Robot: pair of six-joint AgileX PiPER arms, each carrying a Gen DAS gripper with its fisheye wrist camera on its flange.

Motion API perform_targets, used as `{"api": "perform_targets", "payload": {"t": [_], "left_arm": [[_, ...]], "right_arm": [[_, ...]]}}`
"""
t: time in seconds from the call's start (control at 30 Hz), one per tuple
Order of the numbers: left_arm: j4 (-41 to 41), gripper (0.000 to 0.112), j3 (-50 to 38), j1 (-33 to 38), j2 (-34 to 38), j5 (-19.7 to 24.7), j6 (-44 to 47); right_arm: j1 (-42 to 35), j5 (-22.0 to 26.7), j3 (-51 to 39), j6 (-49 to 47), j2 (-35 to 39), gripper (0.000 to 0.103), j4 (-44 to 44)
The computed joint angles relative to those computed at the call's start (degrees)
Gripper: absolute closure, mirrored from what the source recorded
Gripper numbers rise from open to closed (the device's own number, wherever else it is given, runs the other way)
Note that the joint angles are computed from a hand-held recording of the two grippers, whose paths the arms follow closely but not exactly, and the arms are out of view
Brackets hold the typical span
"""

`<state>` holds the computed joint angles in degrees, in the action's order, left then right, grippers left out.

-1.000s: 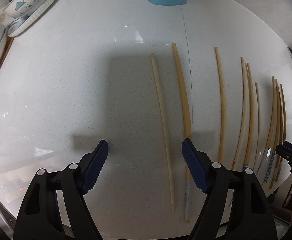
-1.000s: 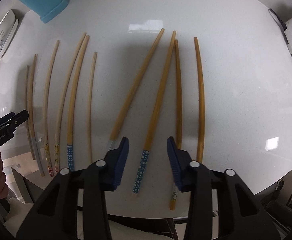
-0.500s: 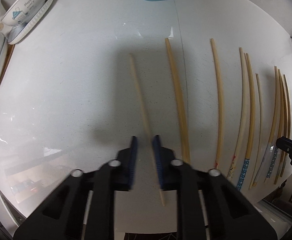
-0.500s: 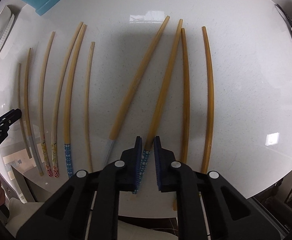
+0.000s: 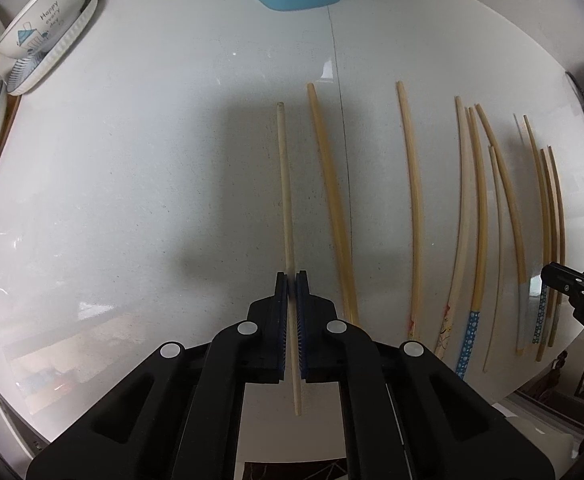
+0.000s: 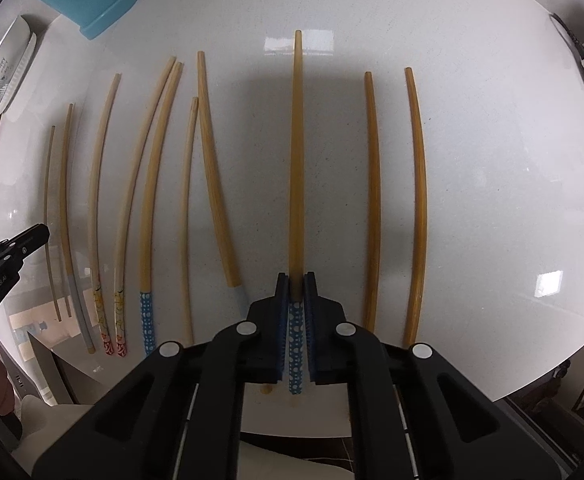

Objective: Organize utensils
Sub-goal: 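Lift both held chopsticks and carry them over the blue utensil holder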

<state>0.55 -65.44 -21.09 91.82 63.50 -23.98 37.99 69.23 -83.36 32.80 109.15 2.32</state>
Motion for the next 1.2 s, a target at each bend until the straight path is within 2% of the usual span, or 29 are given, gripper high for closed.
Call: {"api": "perform_targets", "payload": {"t": [0.2, 0.67, 0.83, 0.93, 1.1, 1.2], "left_arm": [[0.7, 0.109, -2.0, -0.1, -2.3, 1.1, -0.9], [4.2, 0.109, -6.2, -2.3, -10.0, 1.5, -5.0], [5.7, 0.109, -6.3, -2.1, -12.9, -0.4, -5.2], [5.1, 0.109, -8.0, 1.4, -12.4, -2.7, -1.7], [6.8, 0.109, -10.4, 2.2, -13.0, -5.8, -2.2], [7.7, 0.109, -12.9, 2.2, -12.7, -6.0, -2.7]], "right_arm": [[1.3, 0.6, -0.4, 1.7, -2.7, 0.096, -1.2], [6.6, -3.2, -2.9, 6.6, -8.2, 0.096, -7.2], [4.9, -3.1, -6.0, 4.7, -10.1, 0.096, -8.8], [4.8, -3.9, -6.9, 4.5, -11.5, 0.096, -10.9], [4.8, -5.8, -10.9, 4.2, -11.2, 0.096, -14.0], [5.5, -6.8, -12.9, 4.4, -10.8, 0.096, -16.2]]}}
